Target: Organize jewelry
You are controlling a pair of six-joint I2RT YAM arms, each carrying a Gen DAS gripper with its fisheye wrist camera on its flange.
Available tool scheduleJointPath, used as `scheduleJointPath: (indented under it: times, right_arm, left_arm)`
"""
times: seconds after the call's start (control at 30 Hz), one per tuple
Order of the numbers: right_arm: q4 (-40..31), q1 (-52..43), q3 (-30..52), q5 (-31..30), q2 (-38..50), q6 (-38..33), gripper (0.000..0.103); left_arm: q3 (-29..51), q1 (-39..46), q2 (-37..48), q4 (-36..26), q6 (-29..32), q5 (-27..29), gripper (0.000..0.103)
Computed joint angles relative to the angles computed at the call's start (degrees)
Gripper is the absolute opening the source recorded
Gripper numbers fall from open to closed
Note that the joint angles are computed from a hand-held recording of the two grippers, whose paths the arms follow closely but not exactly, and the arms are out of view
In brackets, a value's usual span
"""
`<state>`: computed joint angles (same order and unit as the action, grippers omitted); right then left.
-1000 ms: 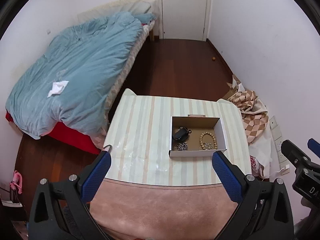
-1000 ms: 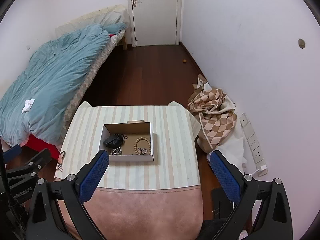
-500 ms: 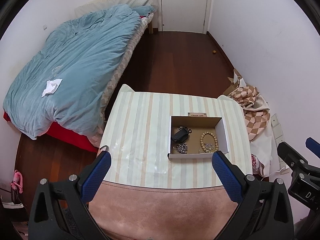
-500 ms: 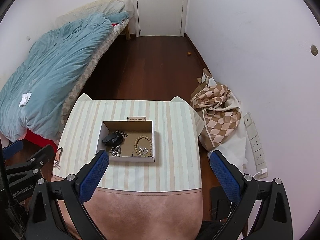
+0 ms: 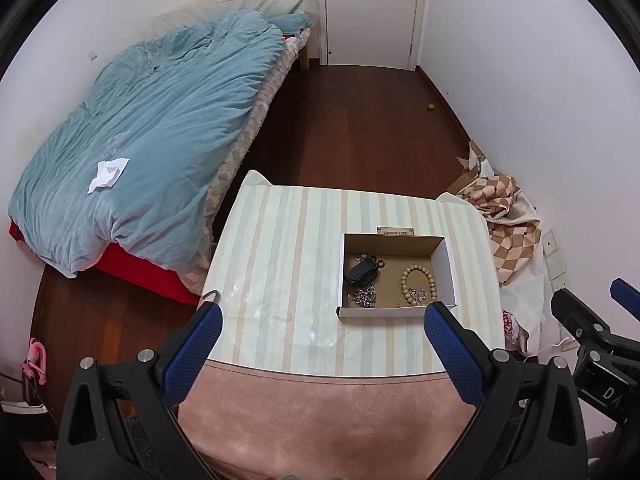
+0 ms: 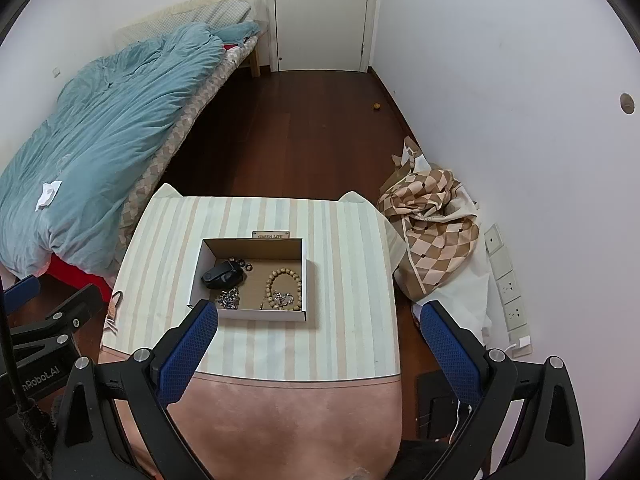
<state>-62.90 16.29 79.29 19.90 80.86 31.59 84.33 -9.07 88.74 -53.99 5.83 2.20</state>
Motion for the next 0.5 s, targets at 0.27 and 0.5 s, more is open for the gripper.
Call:
scheduleJointPath:
  times: [0.27,0.5]
  right_arm:
    - [-0.41,0.07,0.01,-0.16,-0.56,-0.11,0.103]
    - [-0.76,0.34,0.09,-0.08,-0.67,0.03,0.103]
  left_arm:
    - [0.01,0.18,-0.72,-0.51,0.24,-0.02,0.103]
    - [-0.11,0.12,-1.04,-0.52,0.35,-0.37,0.103]
